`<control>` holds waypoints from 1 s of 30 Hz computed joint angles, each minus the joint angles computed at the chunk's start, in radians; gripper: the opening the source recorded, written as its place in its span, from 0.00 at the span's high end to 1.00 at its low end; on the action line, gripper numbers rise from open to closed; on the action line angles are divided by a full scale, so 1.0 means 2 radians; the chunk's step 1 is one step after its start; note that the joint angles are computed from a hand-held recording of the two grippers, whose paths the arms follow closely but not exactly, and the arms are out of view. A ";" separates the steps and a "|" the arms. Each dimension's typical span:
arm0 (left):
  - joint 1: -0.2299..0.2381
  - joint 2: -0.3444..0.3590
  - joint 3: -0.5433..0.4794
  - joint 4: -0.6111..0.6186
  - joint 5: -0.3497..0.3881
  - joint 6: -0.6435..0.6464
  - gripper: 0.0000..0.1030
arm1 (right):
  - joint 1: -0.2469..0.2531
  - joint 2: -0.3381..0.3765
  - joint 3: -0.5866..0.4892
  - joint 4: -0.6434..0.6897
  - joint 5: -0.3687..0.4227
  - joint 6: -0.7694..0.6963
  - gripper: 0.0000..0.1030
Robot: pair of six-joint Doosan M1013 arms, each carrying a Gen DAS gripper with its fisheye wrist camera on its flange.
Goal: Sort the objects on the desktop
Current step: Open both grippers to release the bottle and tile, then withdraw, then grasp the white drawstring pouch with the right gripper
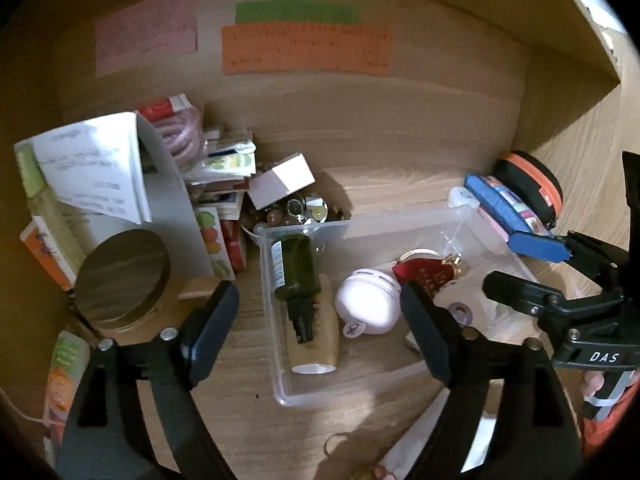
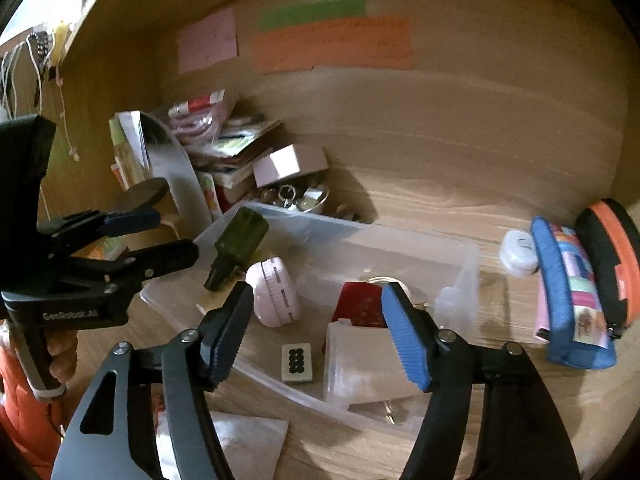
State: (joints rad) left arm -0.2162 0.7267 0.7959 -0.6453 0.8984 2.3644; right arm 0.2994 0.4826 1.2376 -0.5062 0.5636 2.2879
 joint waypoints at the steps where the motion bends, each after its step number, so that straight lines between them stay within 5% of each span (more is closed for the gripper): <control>1: 0.001 -0.004 0.006 -0.003 -0.003 0.002 0.16 | 0.002 -0.004 0.005 -0.013 0.000 0.013 0.33; 17: 0.015 -0.066 0.112 -0.028 -0.017 0.045 0.09 | 0.030 -0.061 0.085 -0.131 0.022 0.149 0.27; 30: 0.035 -0.075 0.158 0.022 -0.015 -0.014 0.09 | 0.035 -0.060 0.112 0.010 -0.021 0.054 0.18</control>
State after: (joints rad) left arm -0.1453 0.5761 1.1112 -0.6018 0.8687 2.3355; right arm 0.3687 0.3620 1.4608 -0.4853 0.5210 2.3951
